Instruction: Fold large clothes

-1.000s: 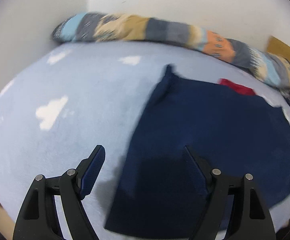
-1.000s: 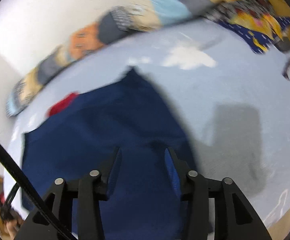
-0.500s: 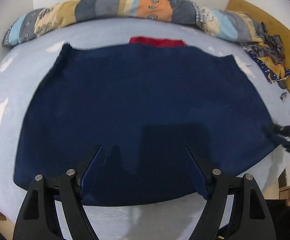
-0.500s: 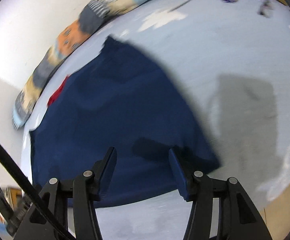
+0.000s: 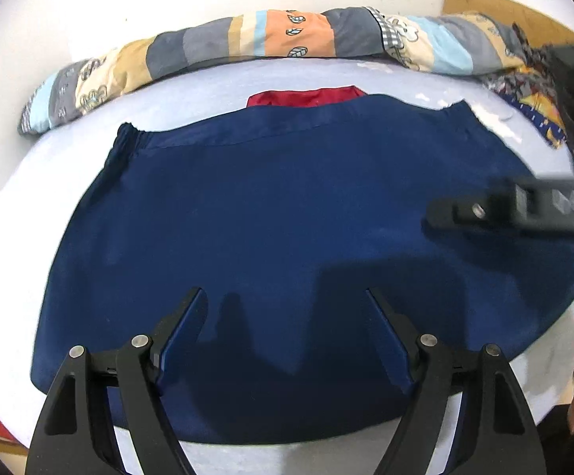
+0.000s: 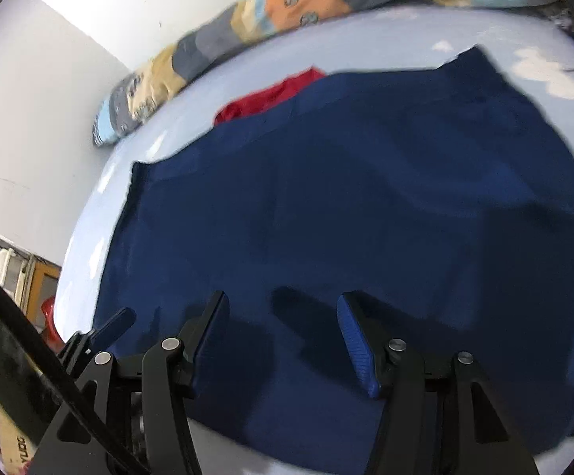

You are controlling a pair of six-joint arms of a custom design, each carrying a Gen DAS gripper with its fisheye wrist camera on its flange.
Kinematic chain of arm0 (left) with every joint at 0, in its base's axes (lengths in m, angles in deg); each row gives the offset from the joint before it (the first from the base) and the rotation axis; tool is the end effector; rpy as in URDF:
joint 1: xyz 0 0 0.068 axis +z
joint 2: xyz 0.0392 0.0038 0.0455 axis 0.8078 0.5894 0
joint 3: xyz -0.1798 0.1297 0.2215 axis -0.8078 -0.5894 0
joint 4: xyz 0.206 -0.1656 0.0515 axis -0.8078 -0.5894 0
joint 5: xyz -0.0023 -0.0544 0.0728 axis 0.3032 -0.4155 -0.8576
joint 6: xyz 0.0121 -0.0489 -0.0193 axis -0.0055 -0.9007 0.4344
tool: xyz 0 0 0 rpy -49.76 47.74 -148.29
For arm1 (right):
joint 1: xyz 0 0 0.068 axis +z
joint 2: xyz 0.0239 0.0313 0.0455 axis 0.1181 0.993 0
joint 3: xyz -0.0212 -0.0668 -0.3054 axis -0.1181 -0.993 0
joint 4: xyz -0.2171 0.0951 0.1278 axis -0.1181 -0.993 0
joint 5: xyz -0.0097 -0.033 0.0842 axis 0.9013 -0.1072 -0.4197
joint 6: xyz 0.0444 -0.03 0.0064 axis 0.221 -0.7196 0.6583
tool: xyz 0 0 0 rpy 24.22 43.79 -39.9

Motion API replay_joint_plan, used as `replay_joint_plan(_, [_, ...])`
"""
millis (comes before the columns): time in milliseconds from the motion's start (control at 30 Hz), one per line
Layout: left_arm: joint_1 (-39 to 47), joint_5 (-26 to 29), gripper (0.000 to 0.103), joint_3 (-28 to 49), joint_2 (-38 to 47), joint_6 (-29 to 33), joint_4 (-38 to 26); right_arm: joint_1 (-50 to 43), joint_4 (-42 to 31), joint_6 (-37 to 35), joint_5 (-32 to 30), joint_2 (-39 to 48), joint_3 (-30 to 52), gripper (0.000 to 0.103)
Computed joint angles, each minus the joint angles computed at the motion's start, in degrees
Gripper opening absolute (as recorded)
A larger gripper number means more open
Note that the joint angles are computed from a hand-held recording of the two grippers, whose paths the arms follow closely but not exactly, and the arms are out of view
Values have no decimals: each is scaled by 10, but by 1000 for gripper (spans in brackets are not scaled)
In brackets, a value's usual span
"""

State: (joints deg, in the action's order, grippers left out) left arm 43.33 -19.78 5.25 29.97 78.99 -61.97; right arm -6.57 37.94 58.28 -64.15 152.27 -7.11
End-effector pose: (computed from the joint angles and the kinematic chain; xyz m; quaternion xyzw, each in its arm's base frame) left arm 0.2568 -0.0557 0.2609 0.3320 0.8905 -0.0633 0.3045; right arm 0.2038 -0.0356 0.2609 0.2628 0.9055 0.2003 0.2661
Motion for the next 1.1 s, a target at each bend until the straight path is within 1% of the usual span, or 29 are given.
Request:
replay_joint_plan(67, [-7, -17, 79, -10, 1, 11, 19, -16, 5, -14, 8, 21, 4, 61])
replay_joint_plan(167, [-14, -28, 79, -16, 11, 22, 36, -51, -29, -20, 39, 20, 20, 62])
replay_joint_plan(233, [-17, -27, 79, -16, 14, 16, 38, -77, -52, -27, 45, 12, 23, 66])
replay_joint_plan(267, [-21, -27, 79, -15, 15, 8, 37, -79, -67, -32, 66, 10, 29, 66])
replay_joint_plan(333, [-26, -24, 79, -14, 14, 1, 36, -73, -80, -39, 87, -2, 37, 67])
replay_joint_plan(433, [-43, -30, 79, -26, 3, 0, 49, -56, -74, -38, 59, -15, 37, 70])
replay_joint_plan(467, [-47, -33, 79, -31, -1, 4, 54, -46, -73, -31, 56, -21, 34, 75])
replay_joint_plan(500, [-54, -40, 79, -39, -6, 11, 62, -45, -78, -30, 50, -28, 31, 77])
replay_joint_plan(600, [-61, -50, 79, -63, -19, 32, 89, -22, -62, -2, 46, -9, 15, 82])
replay_joint_plan(700, [-58, -48, 79, -68, -24, 42, 94, 19, -53, 11, 86, 15, 23, 82])
replay_joint_plan(733, [-55, -45, 79, -68, -26, 43, 93, 26, -50, 16, 90, 18, 25, 82])
replay_joint_plan(833, [-52, -44, 79, -69, -31, 44, 94, 40, -56, 20, 100, -3, 30, 82])
replay_joint_plan(900, [-52, -47, 79, -69, -32, 45, 96, 63, -67, 21, 140, -15, 38, 83])
replay_joint_plan(967, [-53, -49, 79, -68, -31, 44, 97, 72, -77, 16, 164, -19, 41, 87])
replay_joint_plan(1033, [-54, -51, 79, -68, -31, 42, 98, 70, -83, 11, 172, -17, 40, 87])
replay_joint_plan(1100, [-54, -50, 79, -69, -33, 42, 96, 60, -88, 5, 167, -2, 36, 87])
